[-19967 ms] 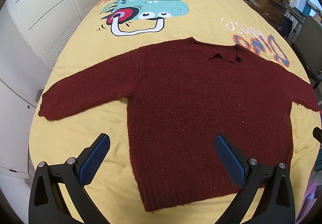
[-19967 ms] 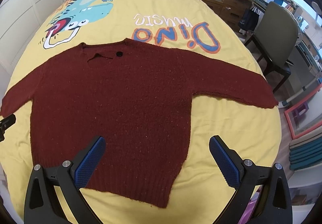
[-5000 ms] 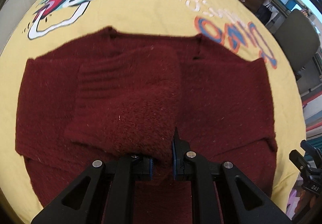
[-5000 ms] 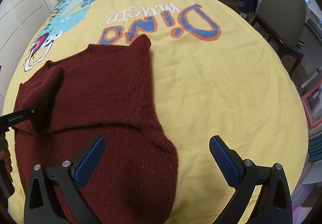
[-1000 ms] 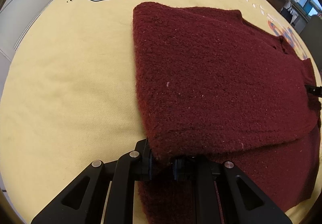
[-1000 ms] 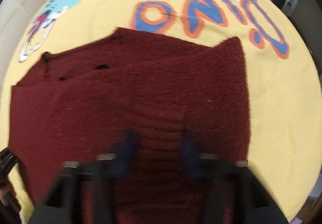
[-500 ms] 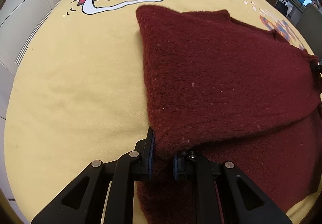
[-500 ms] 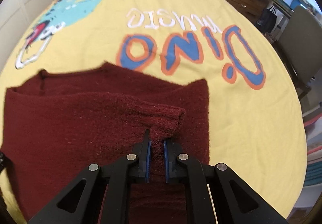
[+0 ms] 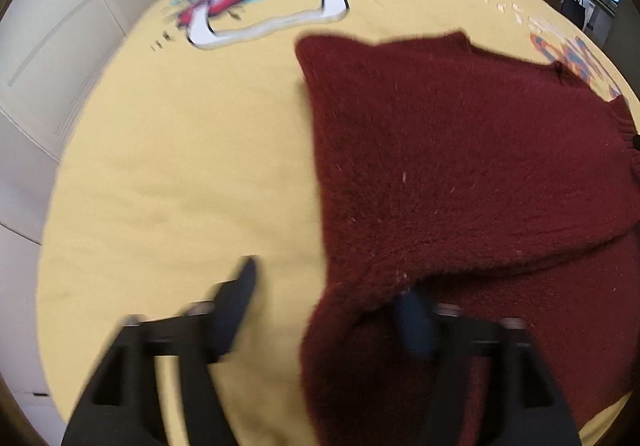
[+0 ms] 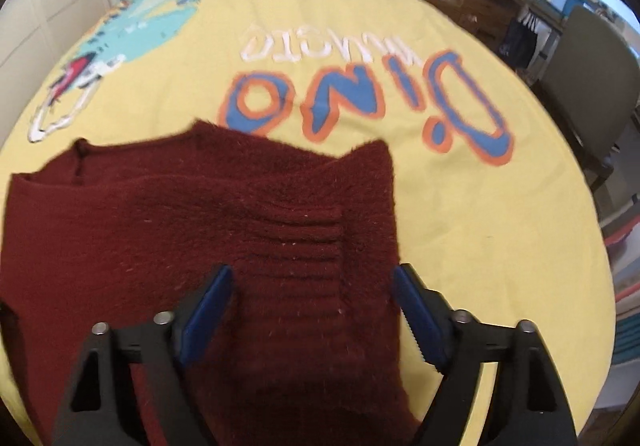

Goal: Fold small clothes

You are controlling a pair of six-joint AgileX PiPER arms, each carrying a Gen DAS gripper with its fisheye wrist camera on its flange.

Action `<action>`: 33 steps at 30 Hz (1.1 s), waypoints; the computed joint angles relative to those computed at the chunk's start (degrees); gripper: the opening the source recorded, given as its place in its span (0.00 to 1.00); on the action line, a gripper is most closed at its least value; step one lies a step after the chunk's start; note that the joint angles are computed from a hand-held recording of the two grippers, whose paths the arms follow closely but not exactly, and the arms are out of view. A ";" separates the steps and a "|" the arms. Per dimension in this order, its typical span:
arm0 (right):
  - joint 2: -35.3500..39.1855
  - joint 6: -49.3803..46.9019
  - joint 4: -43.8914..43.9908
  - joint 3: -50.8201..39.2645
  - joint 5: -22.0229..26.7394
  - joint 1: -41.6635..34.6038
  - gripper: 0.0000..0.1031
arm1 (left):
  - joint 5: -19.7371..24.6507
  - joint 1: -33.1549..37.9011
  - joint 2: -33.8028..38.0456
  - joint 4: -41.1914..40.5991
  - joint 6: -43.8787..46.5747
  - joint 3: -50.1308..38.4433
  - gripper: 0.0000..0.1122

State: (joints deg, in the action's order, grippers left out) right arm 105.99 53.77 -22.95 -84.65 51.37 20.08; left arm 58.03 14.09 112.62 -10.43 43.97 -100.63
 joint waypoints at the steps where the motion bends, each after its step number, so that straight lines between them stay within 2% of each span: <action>1: -1.12 0.38 -0.50 0.35 0.07 0.70 0.82 | 0.54 0.43 -0.78 -0.74 0.87 0.05 0.80; 2: -2.63 1.31 -1.47 1.46 -0.30 1.62 0.83 | 1.81 1.19 -1.80 -2.09 2.27 -0.14 0.84; 3: -4.19 2.30 -2.49 2.96 -1.45 2.66 0.90 | 2.86 1.78 -2.50 -3.11 2.87 -0.44 0.91; 4: -5.13 3.37 -3.62 4.22 -2.63 3.60 0.99 | 3.74 2.25 -3.16 -4.13 2.96 -0.73 0.91; 7: -5.67 6.73 -6.67 5.33 -3.62 6.91 0.99 | 6.01 2.32 -4.77 -8.00 3.44 -1.07 0.91; 10: -3.85 10.03 -7.96 4.63 -4.28 10.08 0.99 | 7.32 -0.61 -5.77 -9.92 2.61 -0.65 0.91; 14: 0.45 12.80 -10.44 1.62 -3.96 13.03 0.99 | 3.36 -7.25 -6.19 -9.57 -1.37 2.76 0.91; 18: 6.89 10.35 -9.63 -3.17 -1.90 14.17 0.99 | -3.62 -12.45 -4.89 -6.01 -6.37 7.70 0.91; 20: 8.30 10.18 -10.01 -2.99 -1.58 13.73 0.99 | -5.94 -13.18 -2.32 -2.68 -7.74 7.46 0.91; 23: 6.58 11.23 -11.37 1.76 -4.80 12.31 0.99 | -8.07 -11.31 -0.97 -1.52 -6.48 8.39 0.91; 25: 5.21 11.78 -12.39 4.31 -5.61 11.37 0.99 | -8.58 -9.79 -0.25 -2.41 -4.63 7.64 0.91; 29: 2.99 13.34 -13.18 8.32 -6.34 9.69 0.99 | -6.69 -6.82 1.70 -5.74 -0.98 5.29 0.91; 32: 1.73 14.35 -12.04 11.82 -10.58 7.91 0.99 | -6.81 -6.50 2.05 -6.70 -0.46 5.14 0.91; 33: 1.95 15.12 -12.55 11.92 -10.54 8.14 0.99 | -6.16 -7.00 2.31 -5.65 -1.90 4.40 0.91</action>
State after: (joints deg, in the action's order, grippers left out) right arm 107.94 68.89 -35.50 -72.72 40.82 28.21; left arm 51.87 7.08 114.92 -16.08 42.07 -96.23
